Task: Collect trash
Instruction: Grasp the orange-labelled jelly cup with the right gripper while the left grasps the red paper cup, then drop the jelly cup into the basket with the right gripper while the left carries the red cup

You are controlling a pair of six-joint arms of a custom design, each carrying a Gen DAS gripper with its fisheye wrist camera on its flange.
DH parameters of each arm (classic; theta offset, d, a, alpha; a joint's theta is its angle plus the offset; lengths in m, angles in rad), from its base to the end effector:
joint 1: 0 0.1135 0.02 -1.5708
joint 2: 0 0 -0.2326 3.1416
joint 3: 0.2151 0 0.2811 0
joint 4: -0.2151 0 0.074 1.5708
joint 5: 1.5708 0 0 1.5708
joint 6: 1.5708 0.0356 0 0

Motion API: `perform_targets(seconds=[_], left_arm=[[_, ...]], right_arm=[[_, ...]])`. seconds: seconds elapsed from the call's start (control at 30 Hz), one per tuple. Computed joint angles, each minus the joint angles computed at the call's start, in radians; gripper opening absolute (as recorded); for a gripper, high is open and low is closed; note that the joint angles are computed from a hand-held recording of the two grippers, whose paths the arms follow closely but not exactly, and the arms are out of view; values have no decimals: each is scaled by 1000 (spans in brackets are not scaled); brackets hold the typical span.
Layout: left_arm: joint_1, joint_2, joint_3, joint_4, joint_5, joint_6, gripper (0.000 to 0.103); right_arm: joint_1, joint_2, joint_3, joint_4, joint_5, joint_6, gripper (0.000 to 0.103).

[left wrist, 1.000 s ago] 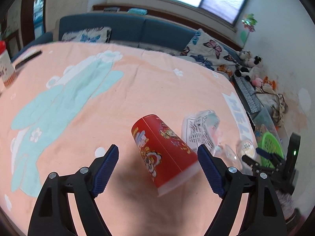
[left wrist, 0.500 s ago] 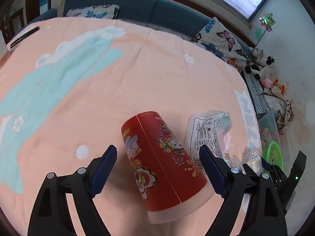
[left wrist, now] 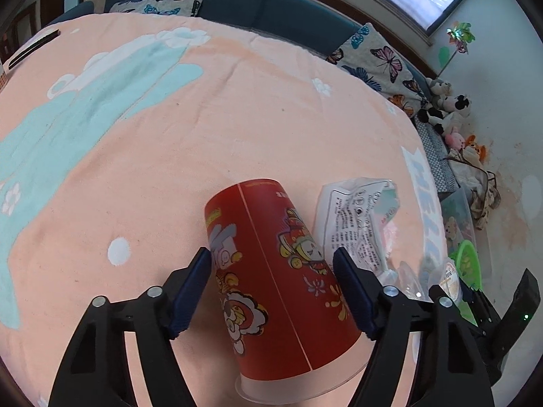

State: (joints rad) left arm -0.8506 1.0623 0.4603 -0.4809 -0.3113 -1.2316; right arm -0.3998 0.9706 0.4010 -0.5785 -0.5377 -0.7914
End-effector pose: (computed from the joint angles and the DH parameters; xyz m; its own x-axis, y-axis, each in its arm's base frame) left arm 0.1517 -0.1564 0.1153 -0.7793 -0.4729 -0.4111 -0.3428 0.8710 -0.3520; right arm 0.1869 -0.0592 0.1125 -0.6906 -0.3714 -0.6206 -0.4986 0.8661 0.0365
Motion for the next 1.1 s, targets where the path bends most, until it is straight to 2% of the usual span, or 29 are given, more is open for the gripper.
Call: perform_targets(seconds=[0.3, 0.57, 0.8, 1.1], left_arm=[[-128, -108, 15, -105, -86, -48, 65], [-268, -121, 105, -183, -174, -86, 64], [-347, 17, 260, -148, -214, -31, 63], [-371, 308, 500, -16, -153, 91, 63]], right_arm=[[-176, -84, 21, -182, -95, -153, 66], [-385, -14, 97, -282, -165, -325, 66], [-582, 215, 246, -265, -180, -422, 66], [-730, 477, 438, -195, -169, -422, 67]])
